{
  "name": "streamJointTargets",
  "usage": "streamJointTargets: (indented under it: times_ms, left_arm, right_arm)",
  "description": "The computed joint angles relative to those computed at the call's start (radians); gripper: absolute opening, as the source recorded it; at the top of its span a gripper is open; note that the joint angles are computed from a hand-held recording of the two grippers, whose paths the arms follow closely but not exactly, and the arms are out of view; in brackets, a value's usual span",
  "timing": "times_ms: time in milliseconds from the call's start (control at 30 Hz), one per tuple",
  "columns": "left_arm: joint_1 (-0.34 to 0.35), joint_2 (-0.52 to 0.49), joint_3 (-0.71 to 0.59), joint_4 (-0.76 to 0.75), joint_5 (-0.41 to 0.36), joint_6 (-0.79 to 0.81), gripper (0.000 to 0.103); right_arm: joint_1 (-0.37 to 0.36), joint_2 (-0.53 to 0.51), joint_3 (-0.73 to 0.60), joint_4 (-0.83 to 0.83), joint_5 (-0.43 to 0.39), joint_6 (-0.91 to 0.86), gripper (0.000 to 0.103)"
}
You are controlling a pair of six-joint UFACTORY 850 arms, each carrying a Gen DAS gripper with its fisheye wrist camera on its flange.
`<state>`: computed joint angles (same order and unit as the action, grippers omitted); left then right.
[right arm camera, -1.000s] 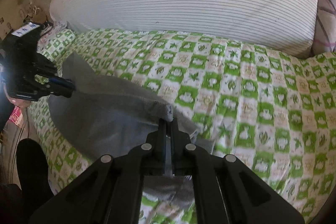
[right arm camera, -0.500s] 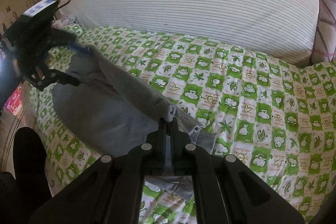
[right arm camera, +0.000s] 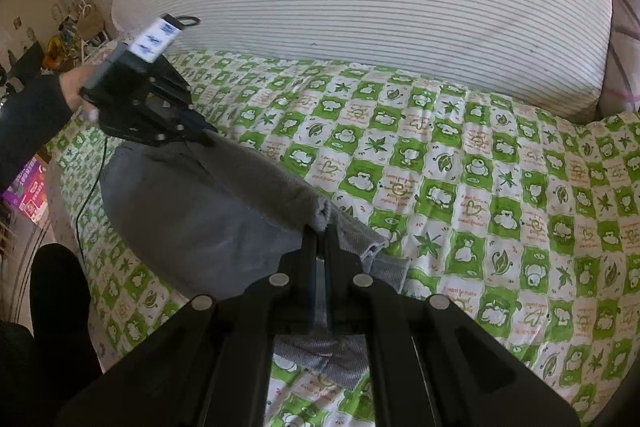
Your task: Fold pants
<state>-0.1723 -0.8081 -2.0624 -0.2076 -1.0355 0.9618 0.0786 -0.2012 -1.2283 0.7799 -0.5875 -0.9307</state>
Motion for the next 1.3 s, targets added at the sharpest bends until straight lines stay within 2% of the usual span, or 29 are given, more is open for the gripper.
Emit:
streamJointTargets:
  times_ms: [100,333,633,800,967,1300]
  left_arm:
    - [0.018,0.046,0.050,-0.075,0.033,-0.006,0.001]
    - [0.020,0.199,0.233,-0.106,0.143,-0.051,0.001]
    - [-0.029,0.331,0.444,-0.126,0.185,-0.139,0.001]
    - [-0.044,0.352,0.516,-0.187,0.207,-0.174,0.001]
    - [-0.043,0.361,0.561,-0.228,0.211,-0.207,0.001]
    - [-0.039,0.377,0.612,-0.282,0.217,-0.213,0.001]
  right_arm:
    - [0.005,0.002,-0.004,-0.027,0.026,0.019,0.004]
    - [0.009,0.001,-0.027,-0.048,0.074,0.037,0.004]
    - [0.021,0.033,0.022,-0.137,0.170,0.094,0.004]
    - [0.013,0.046,0.085,-0.146,0.214,0.081,0.004]
    - [0.005,0.064,0.132,-0.129,0.214,0.045,0.004]
    - [-0.002,0.079,0.209,-0.162,0.228,0.082,0.004]
